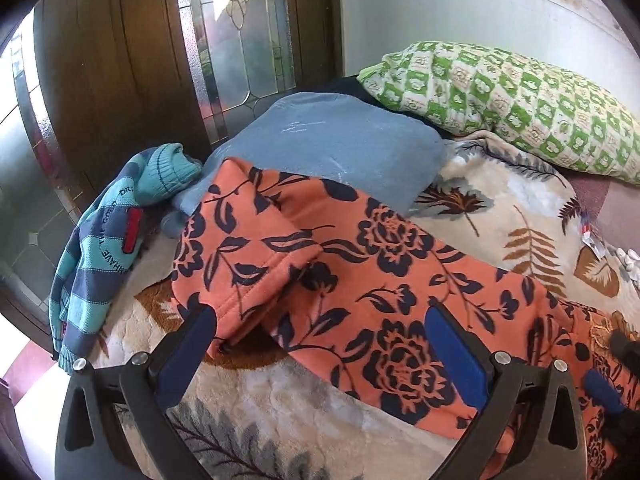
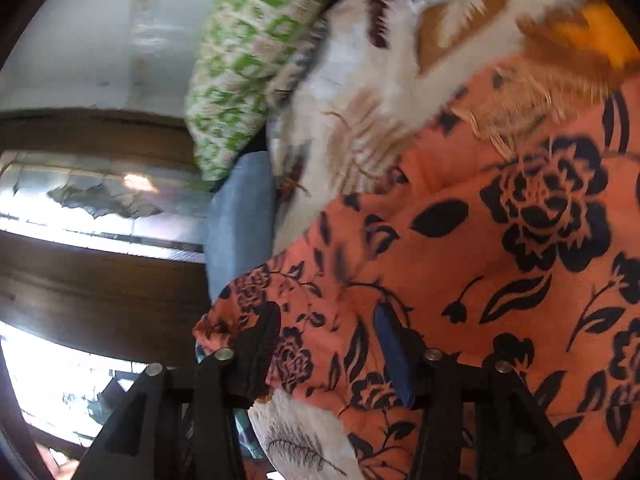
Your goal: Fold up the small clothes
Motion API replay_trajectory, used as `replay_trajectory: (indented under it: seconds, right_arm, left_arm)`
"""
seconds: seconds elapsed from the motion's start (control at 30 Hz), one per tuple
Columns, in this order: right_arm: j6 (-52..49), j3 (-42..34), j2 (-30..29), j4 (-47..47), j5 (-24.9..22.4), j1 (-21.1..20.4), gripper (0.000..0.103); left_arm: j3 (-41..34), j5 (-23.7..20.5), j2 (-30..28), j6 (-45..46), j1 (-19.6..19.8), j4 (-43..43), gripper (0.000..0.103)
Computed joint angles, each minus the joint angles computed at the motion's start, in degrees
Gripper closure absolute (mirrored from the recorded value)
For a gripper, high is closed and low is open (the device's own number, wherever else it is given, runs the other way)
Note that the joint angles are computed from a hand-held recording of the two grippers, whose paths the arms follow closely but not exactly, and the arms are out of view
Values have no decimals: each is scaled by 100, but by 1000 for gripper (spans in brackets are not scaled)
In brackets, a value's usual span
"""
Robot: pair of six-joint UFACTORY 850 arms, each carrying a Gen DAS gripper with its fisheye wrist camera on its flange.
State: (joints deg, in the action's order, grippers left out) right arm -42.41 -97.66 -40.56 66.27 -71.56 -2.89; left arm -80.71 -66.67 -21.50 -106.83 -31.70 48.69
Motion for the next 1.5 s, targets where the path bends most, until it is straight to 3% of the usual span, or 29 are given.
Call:
replay_trajectory:
  seconds: [0.07, 0.13, 0.2, 0.27, 0.3, 0.37, 0.43, 0.63, 0.77, 0.87, 1.07, 1.27, 1.33, 1.5]
  right_arm:
    - [-596, 93, 273, 113, 263, -254, 46]
    - [-790, 105, 499, -171, 840, -393, 40]
    - [-638, 7, 412, -579, 1157, -586, 40]
    - [-141, -388, 10, -1617, 1182, -590, 40]
    - [192, -488, -192, -2161, 1183, -562, 41]
    - [176, -397, -208, -2530, 1360, -582, 54]
    - [-531, -55, 86, -2125, 1600, -667, 56]
    - [-2722, 790, 898, -1195, 1679, -1017, 54]
    - [-3945, 1544, 1442, -930, 2043, -1246, 54]
    - [-4393, 1883, 1706, -796, 2045, -1424, 53]
    - [-4249, 1656, 1539, -928, 1603, -1474, 52]
    - [-4453, 1638, 1552, -928, 1538, -1514, 53]
    - [-4368, 1565, 1506, -929, 1514, -1545, 52]
    - [-4044, 1378, 1363, -914, 1530, -1574, 52]
  left_arm:
    - [-99, 48, -63, 19, -38, 73, 0]
    - [-207, 187, -131, 80, -108, 168, 0]
    - [-282, 512, -187, 262, -97, 76, 0]
    - [-433, 591, -323, 507, -45, -166, 0]
    - [-494, 542, -387, 625, 1, -338, 0]
    - [-410, 526, -339, 544, 89, -493, 0]
    - [-82, 553, -74, 119, 172, -530, 0]
    - [1418, 882, 1223, -1514, 453, -679, 0]
    - [2155, 617, 1968, -2280, 431, -684, 0]
    - [2431, 730, 2273, -2257, 446, -700, 0]
    - [2208, 1076, 2223, -915, 812, -1016, 0]
    - [1979, 226, 1498, 71, 400, -519, 0]
    - [2091, 169, 1458, 161, 378, -449, 0]
    - [2907, 1450, 2214, -449, 883, -549, 0]
